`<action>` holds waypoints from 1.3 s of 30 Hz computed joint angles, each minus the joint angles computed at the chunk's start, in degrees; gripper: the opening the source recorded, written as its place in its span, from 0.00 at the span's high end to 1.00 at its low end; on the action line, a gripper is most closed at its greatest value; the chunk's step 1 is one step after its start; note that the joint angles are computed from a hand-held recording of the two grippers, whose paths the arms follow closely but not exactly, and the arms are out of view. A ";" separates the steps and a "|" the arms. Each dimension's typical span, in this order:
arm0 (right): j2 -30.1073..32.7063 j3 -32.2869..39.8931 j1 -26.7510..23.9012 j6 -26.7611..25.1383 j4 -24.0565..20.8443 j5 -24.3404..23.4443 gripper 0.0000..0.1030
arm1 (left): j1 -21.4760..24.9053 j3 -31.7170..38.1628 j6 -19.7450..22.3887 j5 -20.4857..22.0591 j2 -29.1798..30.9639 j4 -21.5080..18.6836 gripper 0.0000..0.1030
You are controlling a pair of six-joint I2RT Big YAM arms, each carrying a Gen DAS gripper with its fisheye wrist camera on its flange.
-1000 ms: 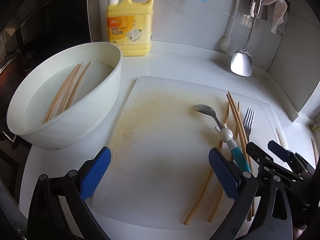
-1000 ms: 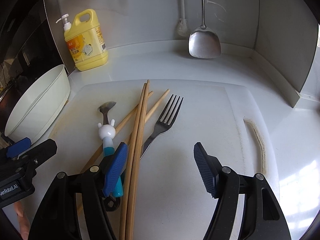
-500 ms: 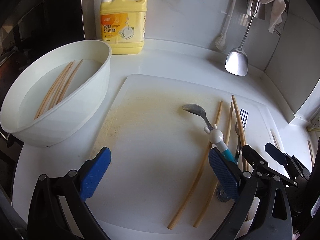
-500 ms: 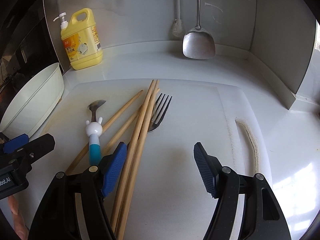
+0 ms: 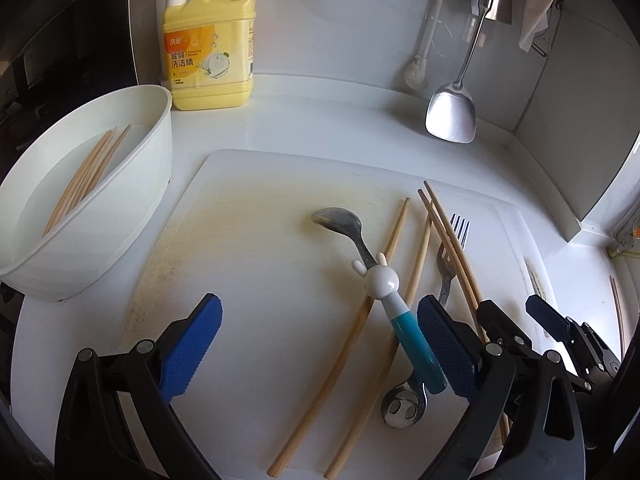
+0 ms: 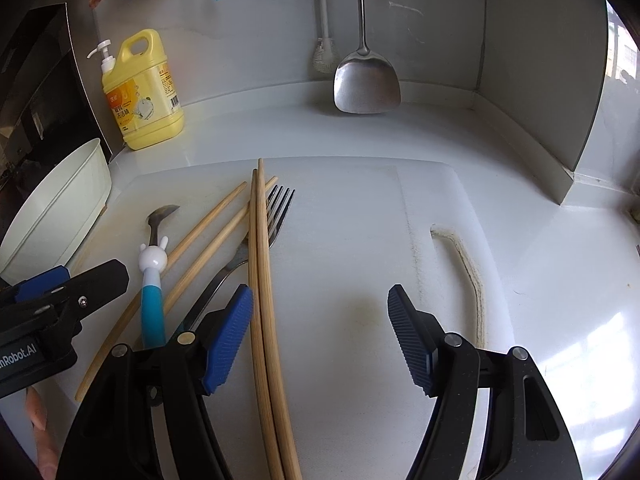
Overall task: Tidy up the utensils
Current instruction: 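Move the left tool toward the teal-handled bunny spoon on the board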
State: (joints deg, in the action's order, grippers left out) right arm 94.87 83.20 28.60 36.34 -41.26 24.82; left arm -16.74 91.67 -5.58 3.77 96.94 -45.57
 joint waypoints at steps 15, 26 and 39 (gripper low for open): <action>-2.07 -3.08 -0.65 1.09 1.49 -0.68 0.36 | -0.94 0.90 0.77 -3.57 2.13 -1.23 0.06; -1.33 -2.09 -0.67 0.34 1.22 -1.22 0.36 | 2.08 1.80 -0.61 -4.46 2.78 -0.79 0.06; 0.21 0.30 0.24 -0.45 0.20 -0.99 0.36 | 4.40 2.21 -0.43 -4.63 3.05 -0.26 0.06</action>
